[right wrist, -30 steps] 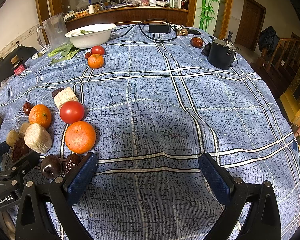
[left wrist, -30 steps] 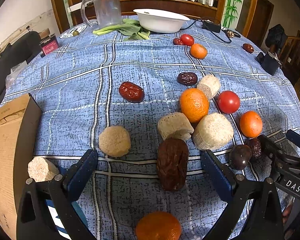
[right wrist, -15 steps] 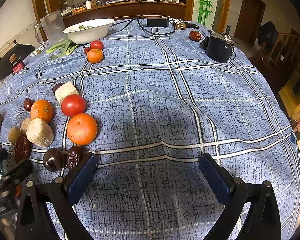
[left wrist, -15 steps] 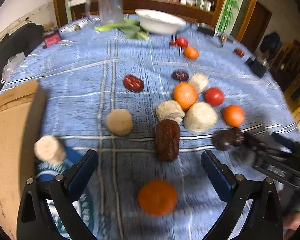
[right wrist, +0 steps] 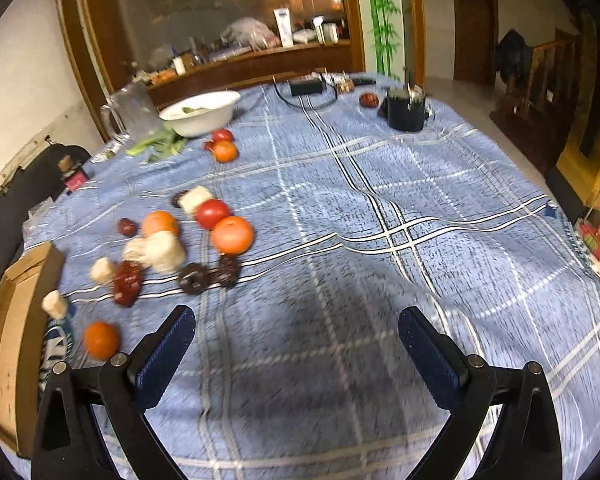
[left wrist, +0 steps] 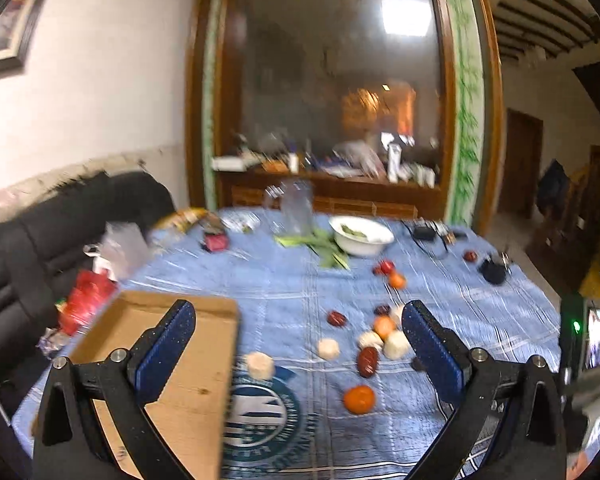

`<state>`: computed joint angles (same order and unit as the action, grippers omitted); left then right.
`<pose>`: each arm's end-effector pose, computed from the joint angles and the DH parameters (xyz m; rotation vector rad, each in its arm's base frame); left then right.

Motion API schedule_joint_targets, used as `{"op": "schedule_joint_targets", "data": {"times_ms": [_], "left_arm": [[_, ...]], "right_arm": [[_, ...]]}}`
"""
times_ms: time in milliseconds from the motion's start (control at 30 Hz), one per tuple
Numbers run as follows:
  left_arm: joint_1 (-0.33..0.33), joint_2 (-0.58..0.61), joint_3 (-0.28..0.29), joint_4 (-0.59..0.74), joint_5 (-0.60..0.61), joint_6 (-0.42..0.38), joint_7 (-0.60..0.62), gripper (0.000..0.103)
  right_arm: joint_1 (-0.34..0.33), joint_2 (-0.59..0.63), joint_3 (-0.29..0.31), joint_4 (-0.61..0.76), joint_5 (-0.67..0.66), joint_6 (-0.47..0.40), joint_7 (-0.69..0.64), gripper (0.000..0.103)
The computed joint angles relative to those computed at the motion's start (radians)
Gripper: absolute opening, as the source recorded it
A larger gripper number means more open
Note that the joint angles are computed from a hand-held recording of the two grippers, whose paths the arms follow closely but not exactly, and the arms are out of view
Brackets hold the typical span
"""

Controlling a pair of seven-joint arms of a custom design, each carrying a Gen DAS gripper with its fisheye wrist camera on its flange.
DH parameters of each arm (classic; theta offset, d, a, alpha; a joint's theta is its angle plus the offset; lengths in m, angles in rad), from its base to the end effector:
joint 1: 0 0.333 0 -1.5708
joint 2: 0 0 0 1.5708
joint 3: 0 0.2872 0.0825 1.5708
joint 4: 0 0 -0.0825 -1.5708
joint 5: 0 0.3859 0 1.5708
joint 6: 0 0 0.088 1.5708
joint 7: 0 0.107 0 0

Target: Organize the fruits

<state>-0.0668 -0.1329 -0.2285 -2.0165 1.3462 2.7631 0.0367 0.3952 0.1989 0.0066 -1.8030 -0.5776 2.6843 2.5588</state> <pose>0.5275 -0.2093 0.5534 -1.5562 1.3567 -0.9578 0.5974 0.2724 0.4797 -1.5968 1.8634 -0.6144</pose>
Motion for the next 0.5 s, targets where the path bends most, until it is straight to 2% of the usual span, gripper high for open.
{"op": "schedule_joint_targets", "data": {"times_ms": [67, 200, 267, 367, 500], "left_arm": [[0.007, -0.047, 0.001, -0.036, 0.020, 0.006, -0.038, 0.103], [0.026, -0.089, -0.002, -0.075, -0.028, 0.023, -0.003, 0.103], [0.036, -0.115, -0.010, -0.102, -0.052, 0.020, 0.016, 0.103], [0.069, -0.170, -0.038, -0.153, -0.011, 0.006, -0.033, 0.103], [0.087, -0.201, -0.058, -0.177, 0.015, -0.031, -0.056, 0.103]], "right_arm": [[0.023, -0.028, -0.009, -0.023, -0.074, 0.006, 0.063, 0.102], [0.046, -0.092, 0.004, -0.070, -0.268, 0.008, 0.218, 0.103], [0.053, -0.128, 0.018, -0.092, -0.428, 0.004, 0.344, 0.103], [0.050, -0.167, 0.059, -0.114, -0.643, -0.040, 0.509, 0.103], [0.039, -0.186, 0.104, -0.125, -0.706, -0.059, 0.540, 0.103]]}}
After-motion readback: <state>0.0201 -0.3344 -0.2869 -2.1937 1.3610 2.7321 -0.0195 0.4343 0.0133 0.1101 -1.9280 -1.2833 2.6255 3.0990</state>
